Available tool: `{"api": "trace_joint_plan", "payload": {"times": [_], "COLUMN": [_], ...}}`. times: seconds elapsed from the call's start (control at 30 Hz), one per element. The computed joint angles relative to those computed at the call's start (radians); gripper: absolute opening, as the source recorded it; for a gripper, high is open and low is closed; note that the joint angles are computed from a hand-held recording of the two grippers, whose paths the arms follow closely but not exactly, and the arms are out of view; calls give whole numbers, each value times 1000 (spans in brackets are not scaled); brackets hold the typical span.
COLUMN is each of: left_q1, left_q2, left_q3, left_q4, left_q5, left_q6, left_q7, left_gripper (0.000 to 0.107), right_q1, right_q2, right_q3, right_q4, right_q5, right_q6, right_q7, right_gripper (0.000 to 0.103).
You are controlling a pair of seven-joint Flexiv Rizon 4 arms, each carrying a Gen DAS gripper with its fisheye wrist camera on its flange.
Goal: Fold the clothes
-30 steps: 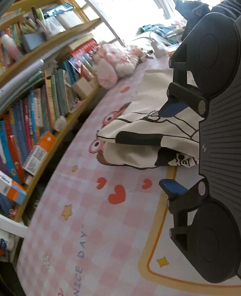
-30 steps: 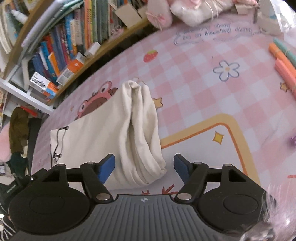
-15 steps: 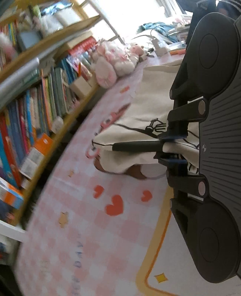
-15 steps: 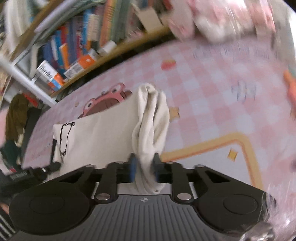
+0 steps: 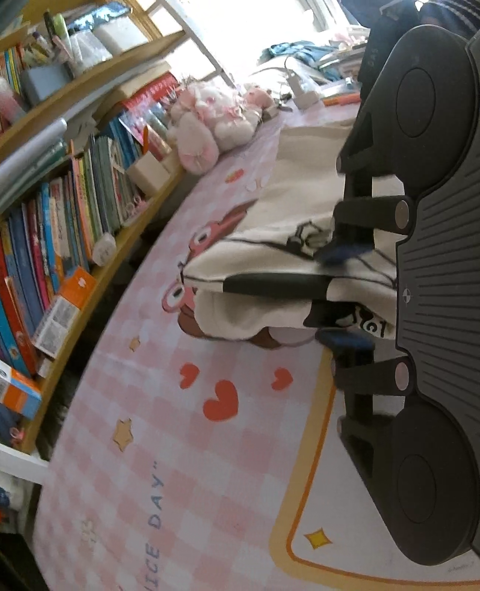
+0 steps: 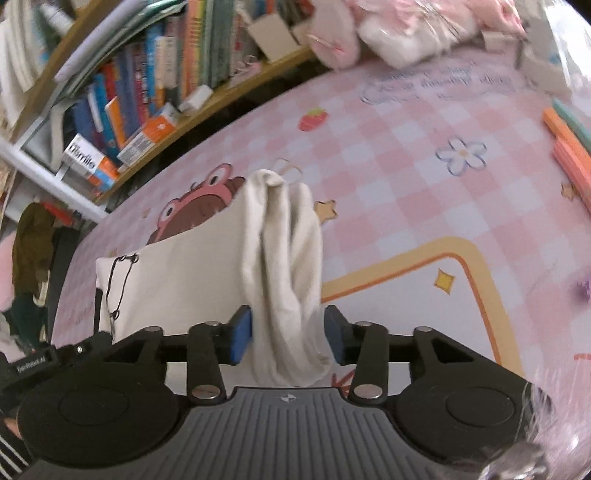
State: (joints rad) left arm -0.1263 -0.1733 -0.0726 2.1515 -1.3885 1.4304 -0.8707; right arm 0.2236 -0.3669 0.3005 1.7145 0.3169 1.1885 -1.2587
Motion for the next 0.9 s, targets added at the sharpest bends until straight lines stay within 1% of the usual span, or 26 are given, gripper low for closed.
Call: {"api": "trace_joint_plan", "payload": {"times": [0.07, 0.17, 0.23, 0.27, 0.3, 0.33, 0.4, 0.43, 0.47, 0.53, 0.63, 0.8, 0.9], "left_q1": [4, -9, -22, -25, -26, -29, -37, -42, -46, -52, -54, -58, -61], "left_q2": [-9, -18, -24, -28, -31, -36, -38, -35, -30, -17, 11, 45, 57], "left_q3": [-1, -14, -10, -6, -3, -1, -1, -1, -1, -3, -4, 7, 13], "left_q4": [-4, -17, -27, -31, -34, -38, -40, -38, -36, -29, -11, 24, 38], "left_q5": [-8, -118, -161, -163, -164, -159, -140, -128, -115, -89, -82, -96, -113], "left_q6": [-9, 5, 5, -4, -13, -14, -1, 7, 17, 31, 15, -25, -42], "left_q7": [-5, 73, 99, 95, 89, 81, 77, 78, 80, 81, 74, 73, 84], "left_gripper": [53, 52, 50, 46, 36, 34, 24, 21, 19, 18, 18, 18, 19], "right_q1": [-13, -21, -24, -22, -21, -19, 2, 17, 29, 46, 42, 10, 11], "right_q2": [-12, -28, -41, -47, -52, -58, -61, -56, -49, -33, -9, 26, 39], "right_q3": [11, 21, 29, 30, 32, 34, 19, 9, 0, -10, -3, 23, 19], "right_q4": [-15, -34, -54, -64, -73, -82, -88, -79, -64, -35, -4, 22, 36], "right_q5": [25, 50, 58, 56, 54, 52, 18, -5, -26, -62, -75, -22, -1], "right_q6": [-12, -9, -20, -27, -35, -42, -57, -44, -24, 18, 42, 3, -11], "right_q7": [-8, -26, -46, -56, -66, -76, -80, -80, -83, -87, -88, -93, -88], "right_gripper": [43, 44, 44, 44, 44, 40, 30, 25, 23, 19, 18, 18, 19]}}
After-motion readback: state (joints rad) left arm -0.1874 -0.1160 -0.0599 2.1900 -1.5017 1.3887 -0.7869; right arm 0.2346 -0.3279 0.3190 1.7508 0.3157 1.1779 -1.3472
